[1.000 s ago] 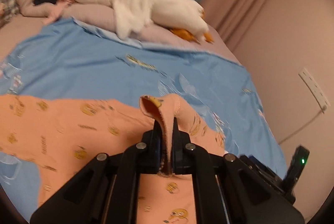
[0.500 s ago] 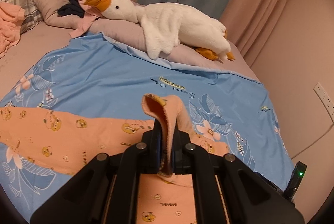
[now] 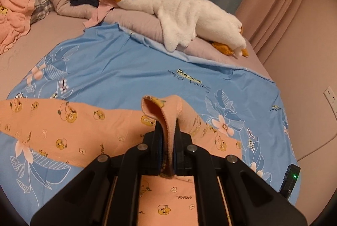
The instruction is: Fold small clothes
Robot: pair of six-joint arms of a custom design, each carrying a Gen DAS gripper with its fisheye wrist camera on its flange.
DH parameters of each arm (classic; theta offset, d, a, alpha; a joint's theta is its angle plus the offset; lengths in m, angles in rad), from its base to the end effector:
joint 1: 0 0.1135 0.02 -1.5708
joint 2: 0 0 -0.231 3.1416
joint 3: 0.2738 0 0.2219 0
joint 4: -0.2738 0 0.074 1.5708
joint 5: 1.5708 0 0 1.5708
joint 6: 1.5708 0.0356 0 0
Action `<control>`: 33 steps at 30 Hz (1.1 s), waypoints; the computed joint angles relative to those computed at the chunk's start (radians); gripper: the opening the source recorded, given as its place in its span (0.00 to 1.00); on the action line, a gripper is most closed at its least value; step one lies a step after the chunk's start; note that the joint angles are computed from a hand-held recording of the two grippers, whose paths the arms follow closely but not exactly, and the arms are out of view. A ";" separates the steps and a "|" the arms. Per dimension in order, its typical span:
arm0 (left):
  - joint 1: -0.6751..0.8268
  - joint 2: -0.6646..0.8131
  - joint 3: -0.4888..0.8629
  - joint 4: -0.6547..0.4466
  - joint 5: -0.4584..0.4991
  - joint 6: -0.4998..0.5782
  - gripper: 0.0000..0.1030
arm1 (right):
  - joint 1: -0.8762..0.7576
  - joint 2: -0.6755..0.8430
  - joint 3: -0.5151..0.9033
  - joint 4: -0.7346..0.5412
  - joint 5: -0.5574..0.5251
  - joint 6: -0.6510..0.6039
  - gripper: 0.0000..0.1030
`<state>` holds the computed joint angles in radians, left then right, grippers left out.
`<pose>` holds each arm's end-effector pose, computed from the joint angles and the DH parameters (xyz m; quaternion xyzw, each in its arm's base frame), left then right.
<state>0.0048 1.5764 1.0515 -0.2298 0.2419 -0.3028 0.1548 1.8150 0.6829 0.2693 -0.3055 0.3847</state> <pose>0.3154 -0.0070 0.2150 -0.0923 0.9078 -0.1680 0.3731 0.2860 0.0555 0.0877 0.0539 0.9270 0.2289 0.2922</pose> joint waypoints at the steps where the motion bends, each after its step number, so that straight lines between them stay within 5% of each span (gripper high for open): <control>1: -0.001 0.003 0.000 0.000 -0.011 0.005 0.07 | 0.011 0.003 0.005 -0.006 -0.003 -0.005 0.49; 7: 0.018 0.047 0.021 -0.019 -0.040 0.006 0.07 | 0.069 0.051 0.046 -0.049 0.057 -0.026 0.45; 9: 0.024 0.062 0.031 -0.025 -0.055 0.009 0.07 | 0.079 0.046 0.046 -0.062 0.079 -0.037 0.24; 12: 0.032 0.085 0.042 -0.038 -0.059 0.013 0.07 | 0.076 0.048 0.041 -0.057 0.091 -0.039 0.11; 20: 0.032 0.116 0.078 -0.115 -0.112 0.026 0.07 | 0.047 0.003 -0.009 -0.009 0.078 -0.025 0.08; 33: 0.066 0.177 0.015 -0.080 -0.104 0.071 0.08 | 0.054 0.019 0.008 -0.025 0.086 -0.020 0.08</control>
